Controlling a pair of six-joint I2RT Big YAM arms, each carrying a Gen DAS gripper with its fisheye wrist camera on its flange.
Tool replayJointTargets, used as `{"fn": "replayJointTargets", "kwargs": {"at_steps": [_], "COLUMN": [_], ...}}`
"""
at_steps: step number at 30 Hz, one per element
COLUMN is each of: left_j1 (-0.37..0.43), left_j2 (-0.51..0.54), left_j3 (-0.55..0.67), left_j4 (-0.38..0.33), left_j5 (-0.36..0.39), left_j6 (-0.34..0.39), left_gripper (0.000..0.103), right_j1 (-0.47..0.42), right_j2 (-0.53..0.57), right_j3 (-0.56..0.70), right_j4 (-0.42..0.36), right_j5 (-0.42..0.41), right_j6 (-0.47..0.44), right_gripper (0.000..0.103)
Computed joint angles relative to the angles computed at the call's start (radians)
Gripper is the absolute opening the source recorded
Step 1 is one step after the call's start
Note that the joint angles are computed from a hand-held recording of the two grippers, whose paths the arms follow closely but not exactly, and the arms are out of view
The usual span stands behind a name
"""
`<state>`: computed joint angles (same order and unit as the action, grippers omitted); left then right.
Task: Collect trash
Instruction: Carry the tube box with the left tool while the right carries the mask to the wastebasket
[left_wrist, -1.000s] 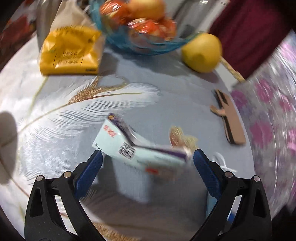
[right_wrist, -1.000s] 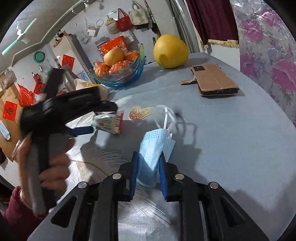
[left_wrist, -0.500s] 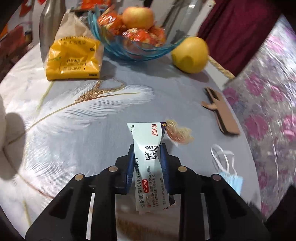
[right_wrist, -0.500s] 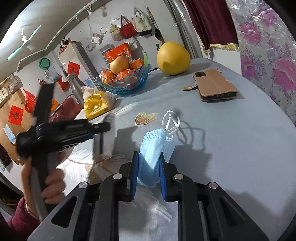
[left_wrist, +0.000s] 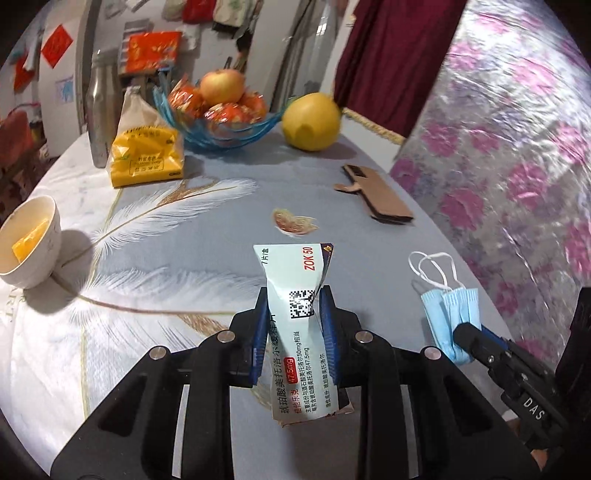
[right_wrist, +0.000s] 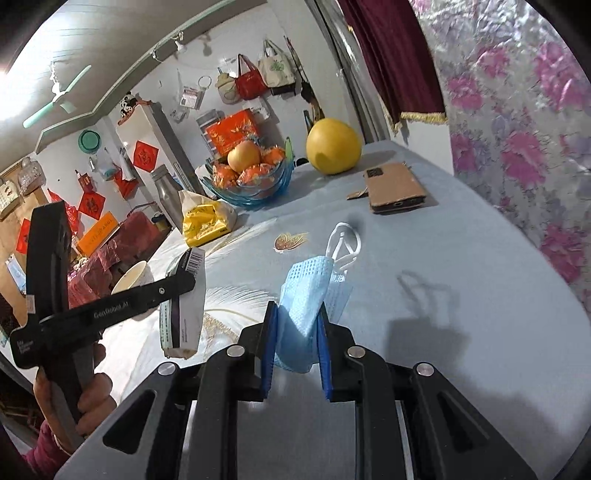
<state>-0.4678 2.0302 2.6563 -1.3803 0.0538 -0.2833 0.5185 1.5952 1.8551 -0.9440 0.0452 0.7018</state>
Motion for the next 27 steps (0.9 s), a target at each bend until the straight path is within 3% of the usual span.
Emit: {"fn": "replayJointTargets", "kwargs": {"at_steps": [11,27], "left_j1": [-0.078,-0.218], "left_j2": [-0.246,-0.471], "left_j3": [-0.372,-0.666], "left_j4": [0.193,0.358], "left_j5": [-0.062,-0.114], "left_j6": [0.039,0.064], "left_gripper": [0.028,0.028], "right_j1": [0.059,0.216], "right_j2": [-0.168,-0.378], "right_j3": [-0.115,-0.233], "right_j4": [-0.019,-0.098], "right_j5": [0.136,0.384], "right_j6": [0.030,0.096], "right_gripper": [0.020,0.020]}}
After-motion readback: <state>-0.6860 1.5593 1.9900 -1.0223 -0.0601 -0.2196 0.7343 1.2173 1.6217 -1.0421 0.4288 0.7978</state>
